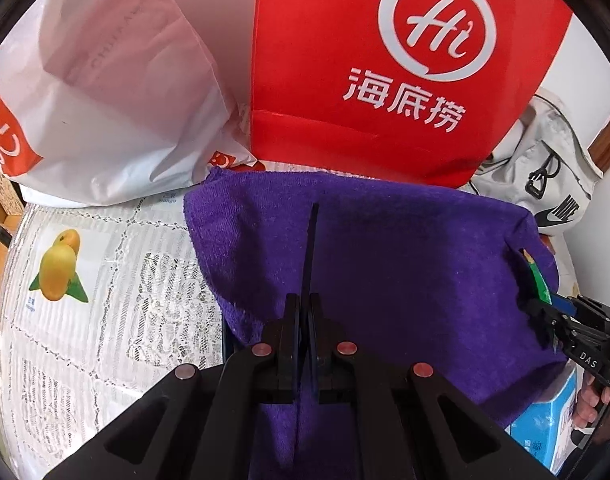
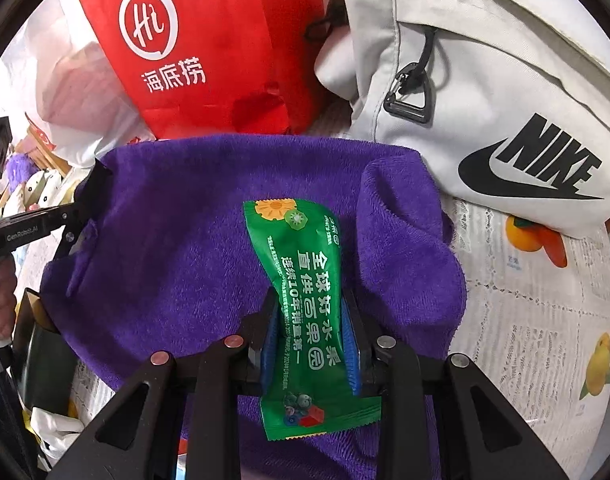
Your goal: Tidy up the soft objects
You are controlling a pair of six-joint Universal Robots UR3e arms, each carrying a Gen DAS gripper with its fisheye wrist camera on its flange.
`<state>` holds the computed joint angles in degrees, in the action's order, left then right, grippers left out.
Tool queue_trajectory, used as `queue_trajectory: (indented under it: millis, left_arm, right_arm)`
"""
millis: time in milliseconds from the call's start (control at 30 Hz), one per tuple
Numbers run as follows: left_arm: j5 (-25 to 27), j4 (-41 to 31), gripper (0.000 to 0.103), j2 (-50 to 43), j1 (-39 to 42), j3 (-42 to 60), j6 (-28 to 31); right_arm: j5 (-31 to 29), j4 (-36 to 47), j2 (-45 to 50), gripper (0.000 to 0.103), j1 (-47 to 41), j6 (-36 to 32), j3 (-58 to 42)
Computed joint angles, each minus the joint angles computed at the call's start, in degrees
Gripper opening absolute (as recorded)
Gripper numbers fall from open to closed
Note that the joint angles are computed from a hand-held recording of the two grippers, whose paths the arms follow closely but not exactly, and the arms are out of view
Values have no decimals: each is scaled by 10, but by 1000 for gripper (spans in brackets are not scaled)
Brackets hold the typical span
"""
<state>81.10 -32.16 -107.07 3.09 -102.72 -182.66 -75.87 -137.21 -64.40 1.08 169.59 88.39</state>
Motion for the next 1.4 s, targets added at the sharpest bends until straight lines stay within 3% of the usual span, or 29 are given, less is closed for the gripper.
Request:
queue_trajectory:
  millis: [267, 333, 367, 500, 667, 900, 1000, 1100, 1300, 1400]
  left_arm:
    - [-2, -16, 6, -21, -3, 29, -9]
    - [2, -24, 18, -14, -2, 28, -11]
    - [4, -23, 29, -7, -1, 23, -11]
    - [-3, -31, 35, 27, 14, 2, -5]
    - [1, -40, 52, 95, 25, -43, -3]
    - [-13, -55, 52, 257, 58, -155, 18]
    - [-53, -113, 52, 345, 92, -194, 47]
    - [-61, -174, 52, 431, 110, -227, 65]
    - [-103, -321, 52, 616, 180, -284, 121]
    - [-142, -429, 52, 711, 235, -294, 173]
  right_arm:
    - [-21, 17, 6, 38, 11, -12, -15]
    - [-25, 16, 7, 51, 17, -10, -17]
    - [-26, 19, 5, 55, 18, -13, -17]
    - [-37, 2, -13, 59, 23, -6, 4]
    - [-38, -46, -96, 61, 18, 9, 92]
    - [4, -62, -292, 62, -8, 28, 243]
    - [23, -33, -412, 62, -18, 21, 317]
    - [4, -10, -481, 62, 7, 33, 353]
    - [11, 135, -680, 62, 20, 51, 426]
    - [-5, 159, -749, 76, 63, 94, 459]
